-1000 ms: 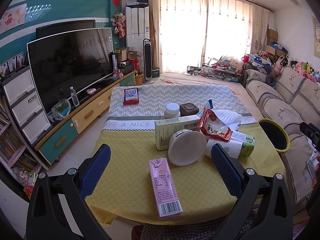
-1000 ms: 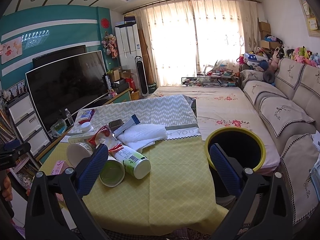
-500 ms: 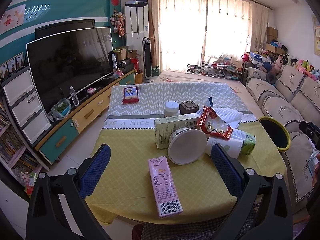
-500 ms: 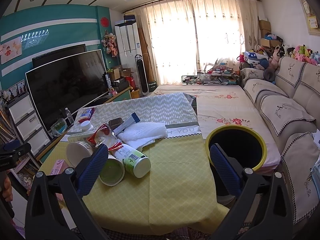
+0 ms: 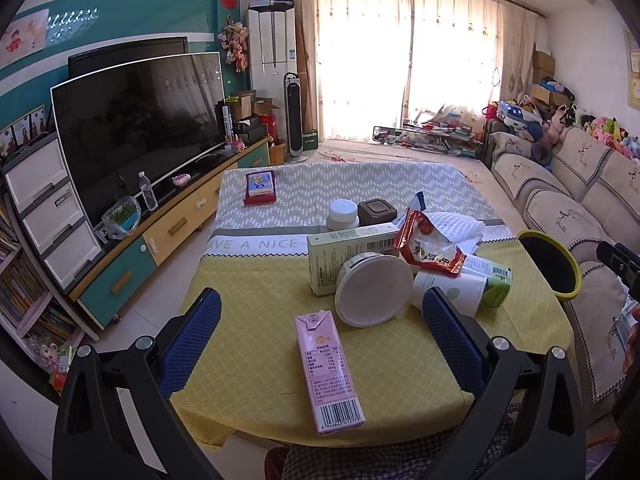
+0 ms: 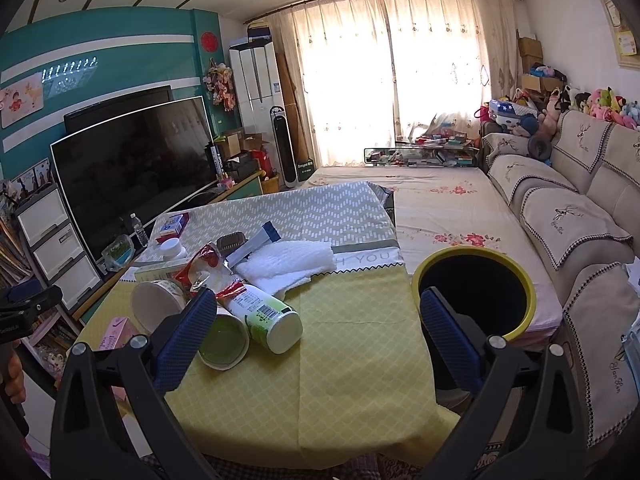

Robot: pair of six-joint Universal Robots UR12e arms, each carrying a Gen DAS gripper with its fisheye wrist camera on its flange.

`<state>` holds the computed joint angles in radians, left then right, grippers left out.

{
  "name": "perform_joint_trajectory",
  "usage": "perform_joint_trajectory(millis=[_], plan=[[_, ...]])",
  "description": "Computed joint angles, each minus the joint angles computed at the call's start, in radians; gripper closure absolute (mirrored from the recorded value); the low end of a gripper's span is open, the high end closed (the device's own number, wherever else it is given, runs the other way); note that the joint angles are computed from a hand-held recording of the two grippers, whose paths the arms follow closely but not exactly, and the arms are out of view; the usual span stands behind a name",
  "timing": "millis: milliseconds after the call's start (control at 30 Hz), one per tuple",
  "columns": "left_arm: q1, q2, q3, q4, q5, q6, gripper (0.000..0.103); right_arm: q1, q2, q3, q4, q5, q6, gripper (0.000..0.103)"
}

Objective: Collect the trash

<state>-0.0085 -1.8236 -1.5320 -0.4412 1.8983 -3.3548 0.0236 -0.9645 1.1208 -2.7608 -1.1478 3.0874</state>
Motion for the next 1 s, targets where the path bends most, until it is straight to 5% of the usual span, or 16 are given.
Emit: perform_joint_trajectory(millis=[500,1000], plan=[[0.002,-0.008,0.007,-0.019,-0.005,0.001,0.004,0.004,0.011,-0.018,0.040,-0.001,-0.011,0.006],[0.041,-0.047,0.020,-0.039,-0.041,-0.045,0.004,0.052,0.101,-0.143,0.289,0.087,-0.207,0.006]])
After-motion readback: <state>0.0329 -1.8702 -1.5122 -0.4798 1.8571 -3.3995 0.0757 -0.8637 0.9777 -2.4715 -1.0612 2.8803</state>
